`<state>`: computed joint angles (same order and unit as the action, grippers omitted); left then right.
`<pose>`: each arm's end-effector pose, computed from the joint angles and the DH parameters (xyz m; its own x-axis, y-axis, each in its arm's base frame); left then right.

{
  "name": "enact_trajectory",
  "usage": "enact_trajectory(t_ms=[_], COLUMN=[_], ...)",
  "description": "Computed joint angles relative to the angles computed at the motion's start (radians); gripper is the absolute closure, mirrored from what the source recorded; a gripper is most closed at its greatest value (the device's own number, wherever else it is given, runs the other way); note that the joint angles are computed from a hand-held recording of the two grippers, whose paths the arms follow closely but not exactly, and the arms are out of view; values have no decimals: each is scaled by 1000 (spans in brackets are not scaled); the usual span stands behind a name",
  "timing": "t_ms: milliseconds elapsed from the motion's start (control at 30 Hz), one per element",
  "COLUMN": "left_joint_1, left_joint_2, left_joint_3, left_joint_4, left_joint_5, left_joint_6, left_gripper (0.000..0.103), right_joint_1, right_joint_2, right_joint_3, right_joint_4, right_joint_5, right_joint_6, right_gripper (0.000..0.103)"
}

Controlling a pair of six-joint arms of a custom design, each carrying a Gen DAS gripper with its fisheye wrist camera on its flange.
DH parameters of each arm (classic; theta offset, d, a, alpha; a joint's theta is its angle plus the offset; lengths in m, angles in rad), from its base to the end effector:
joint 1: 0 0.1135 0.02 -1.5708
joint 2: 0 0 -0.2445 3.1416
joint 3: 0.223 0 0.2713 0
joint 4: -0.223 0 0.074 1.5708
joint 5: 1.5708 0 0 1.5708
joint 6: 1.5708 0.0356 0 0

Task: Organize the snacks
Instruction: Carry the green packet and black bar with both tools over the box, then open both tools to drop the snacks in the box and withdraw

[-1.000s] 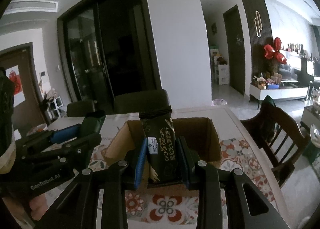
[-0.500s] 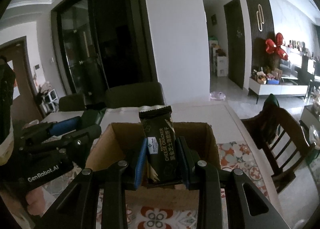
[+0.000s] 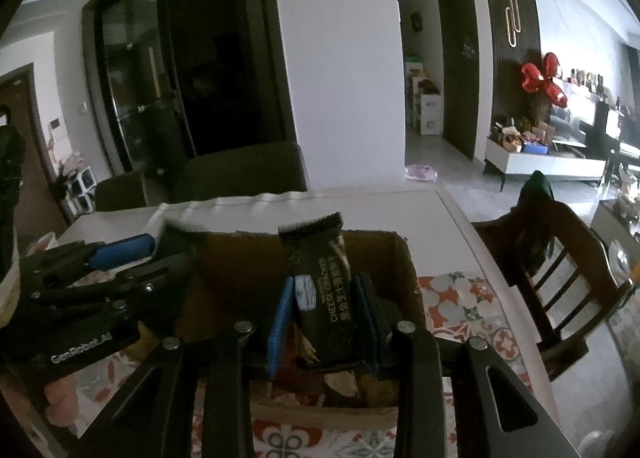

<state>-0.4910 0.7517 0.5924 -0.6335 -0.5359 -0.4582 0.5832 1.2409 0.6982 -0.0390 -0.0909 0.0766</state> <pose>0.1722 -0.0715 0.2232 -0.6029 -0.1089 -0.7903 -0.1977 0.9801 0.0158 0.2401 0.1623 0.1994 -0.5041 -0.2413 -0.8293 -0.5748 0.8103 0.1137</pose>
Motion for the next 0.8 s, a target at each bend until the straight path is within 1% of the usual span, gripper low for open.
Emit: enact_trajectory(t_ms=[33, 67, 167, 233, 267, 400, 467, 500, 533, 600, 633, 700, 733, 767, 800], left_joint_1=[-9, -21, -83, -143, -166, -303, -379, -419, -455, -542, -572, -660, -690, -737, -765], left_joint_2=[-2, -6, -45, -71, -81, -105, -100, -94, -92, -75, -70, -36, -20, 4, 19], left_joint_3=[0, 2, 3, 8, 11, 41, 60, 69, 74, 90, 94, 113, 121, 129, 135], left_joint_4=[-7, -17, -75, -120, -141, -270, -340, -373, -406, -487, -516, -609, -636, -681, -710], left_joint_5=[-15, -30, -92, -144, -166, -276, -328, -353, -376, -421, -435, -470, -477, -483, -487], left_joint_6=[-9, -21, -69, -111, -129, -249, -333, -380, -423, -535, -576, -715, -758, -834, -882], left_gripper=[43, 43, 42, 37, 36, 32, 31, 31, 31, 31, 31, 30, 30, 30, 30], right_joint_1=[-3, -5, 0, 1, 0, 3, 8, 10, 12, 23, 31, 46, 50, 57, 62], right_joint_2=[1, -6, -38, -74, -92, -199, -262, -292, -330, -405, -448, -541, -576, -620, -656], right_joint_3=[-1, -8, -32, -52, -62, -111, -138, -150, -164, -196, -215, -251, -264, -277, -288], right_joint_4=[1, 7, 12, 6, 3, -27, -47, -61, -77, -97, -111, -146, -162, -187, -207], right_joint_5=[0, 5, 33, 35, 32, 31, 37, 39, 42, 62, 77, 104, 112, 120, 126], right_joint_6=[5, 10, 7, 9, 10, 7, 6, 6, 7, 11, 10, 10, 13, 17, 19], right_gripper=[48, 46, 46, 46, 46, 46, 46, 45, 42, 41, 41, 41, 41, 41, 41])
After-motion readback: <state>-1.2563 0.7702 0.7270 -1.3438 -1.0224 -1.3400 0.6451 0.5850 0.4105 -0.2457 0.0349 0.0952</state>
